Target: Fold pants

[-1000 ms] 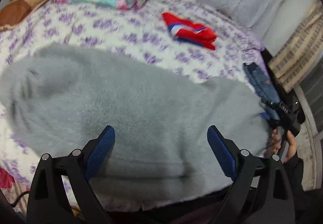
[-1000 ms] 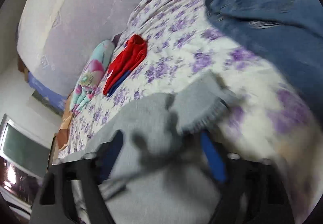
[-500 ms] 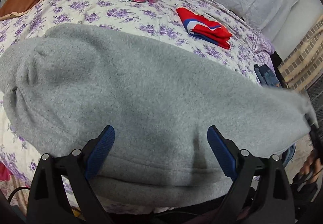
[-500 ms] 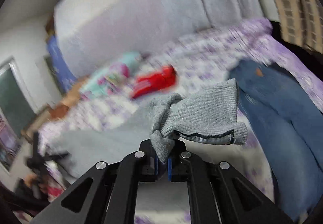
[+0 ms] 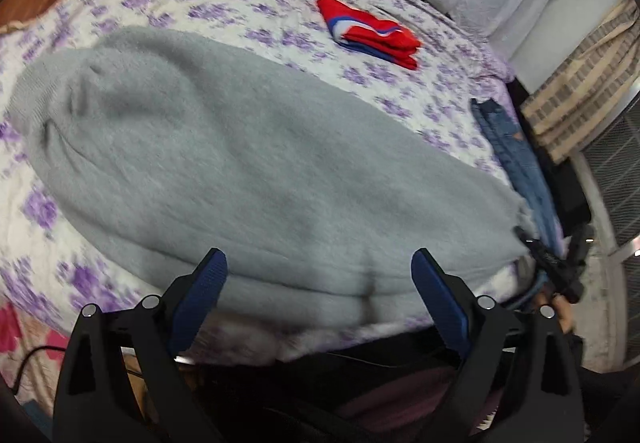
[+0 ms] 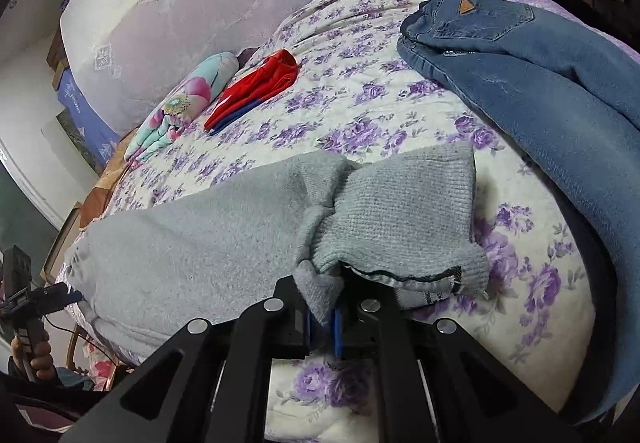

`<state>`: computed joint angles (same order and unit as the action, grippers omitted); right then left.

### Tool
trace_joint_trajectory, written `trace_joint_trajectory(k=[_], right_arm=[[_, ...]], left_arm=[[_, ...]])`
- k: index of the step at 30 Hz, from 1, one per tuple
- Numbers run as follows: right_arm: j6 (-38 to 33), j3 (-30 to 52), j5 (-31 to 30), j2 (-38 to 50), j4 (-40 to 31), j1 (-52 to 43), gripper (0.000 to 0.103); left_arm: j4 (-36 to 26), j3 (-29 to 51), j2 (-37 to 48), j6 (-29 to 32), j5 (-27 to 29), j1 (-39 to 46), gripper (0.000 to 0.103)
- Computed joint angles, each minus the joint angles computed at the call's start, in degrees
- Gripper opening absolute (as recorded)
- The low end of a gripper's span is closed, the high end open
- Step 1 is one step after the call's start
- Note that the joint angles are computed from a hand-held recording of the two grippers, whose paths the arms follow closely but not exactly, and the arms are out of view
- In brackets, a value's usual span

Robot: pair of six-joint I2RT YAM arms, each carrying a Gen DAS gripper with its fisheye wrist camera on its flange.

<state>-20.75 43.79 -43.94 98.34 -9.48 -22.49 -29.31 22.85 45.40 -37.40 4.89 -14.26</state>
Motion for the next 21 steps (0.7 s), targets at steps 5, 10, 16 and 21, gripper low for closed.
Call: trace_joint_trajectory(k=[5,10,16,21], right_arm=[[-0.68,0.44,-1.01,0.72,-0.45,-0.34,0.008],[-1.47,0.59,-1.69,0.99,-1.18,-0.8,0.008],[-2.1,0.81,-2.23,1.17,-2.03,-1.04,0.009],[-2.36,0.88,-2.95,1.61,-2.01,-1.38,0.009]], left_arm=[[5.49,-1.49,3.63,-4.21,3.55,0.05,0.09],[10.32,-2.33,12.02,-5.16,8.36,2.55,0.076],[5.79,-1.59,9.61,-7.88,6.26,-0.5,0.074],[12.18,-2.77,13.83,-9.44,10.8,4.4,0.08]])
